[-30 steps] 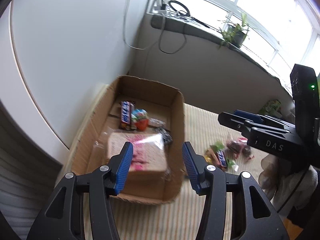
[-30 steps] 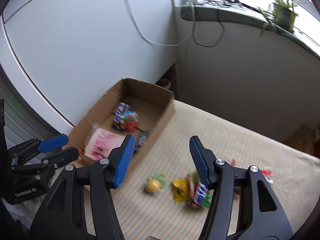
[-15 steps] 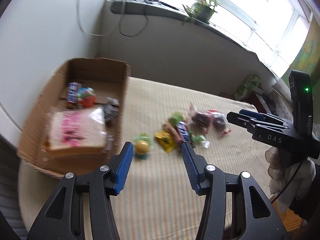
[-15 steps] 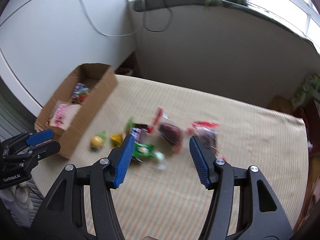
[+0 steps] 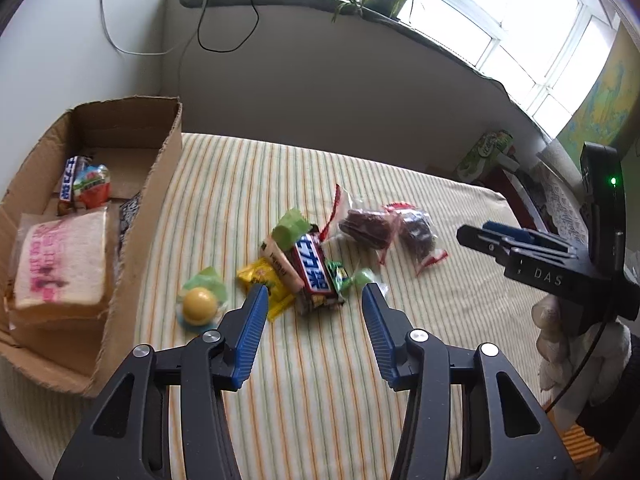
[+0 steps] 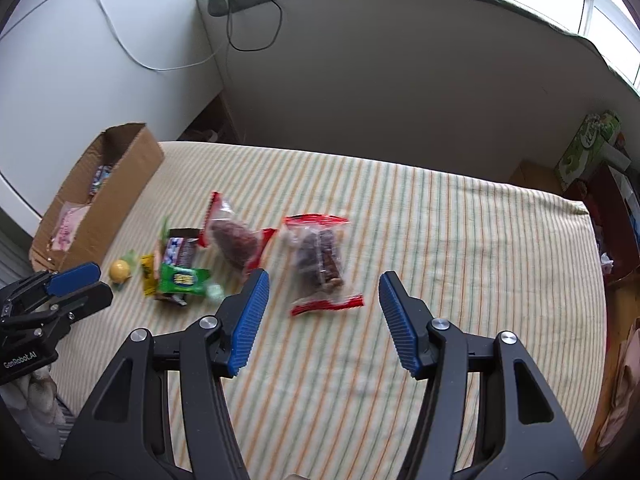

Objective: Organize snacks
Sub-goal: 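Move both tools back over the snacks on the bedspread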

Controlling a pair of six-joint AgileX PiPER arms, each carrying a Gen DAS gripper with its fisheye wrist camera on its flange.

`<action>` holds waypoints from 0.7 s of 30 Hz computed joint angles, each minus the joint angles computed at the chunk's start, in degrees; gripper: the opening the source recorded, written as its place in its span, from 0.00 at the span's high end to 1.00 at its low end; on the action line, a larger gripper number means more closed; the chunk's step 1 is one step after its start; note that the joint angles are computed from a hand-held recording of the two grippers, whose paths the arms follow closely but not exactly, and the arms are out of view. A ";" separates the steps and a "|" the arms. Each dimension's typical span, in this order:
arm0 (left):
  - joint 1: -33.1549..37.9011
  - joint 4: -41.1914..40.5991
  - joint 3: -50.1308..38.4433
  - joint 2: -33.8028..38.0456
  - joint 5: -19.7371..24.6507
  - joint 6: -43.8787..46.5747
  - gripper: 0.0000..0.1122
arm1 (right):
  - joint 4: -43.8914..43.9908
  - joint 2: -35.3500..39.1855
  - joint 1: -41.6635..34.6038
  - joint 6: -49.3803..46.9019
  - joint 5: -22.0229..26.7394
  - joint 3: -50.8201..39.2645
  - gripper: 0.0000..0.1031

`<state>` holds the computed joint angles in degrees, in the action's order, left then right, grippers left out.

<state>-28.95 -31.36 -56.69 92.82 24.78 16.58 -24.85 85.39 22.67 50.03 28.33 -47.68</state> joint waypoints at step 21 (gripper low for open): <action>-3.17 5.21 -11.03 12.76 0.32 -8.20 0.76 | 4.78 7.78 -6.06 -7.72 -8.70 -0.51 0.42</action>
<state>-32.12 -26.15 -67.72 105.58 25.11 8.38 -20.07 93.17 16.61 42.31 19.63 -48.19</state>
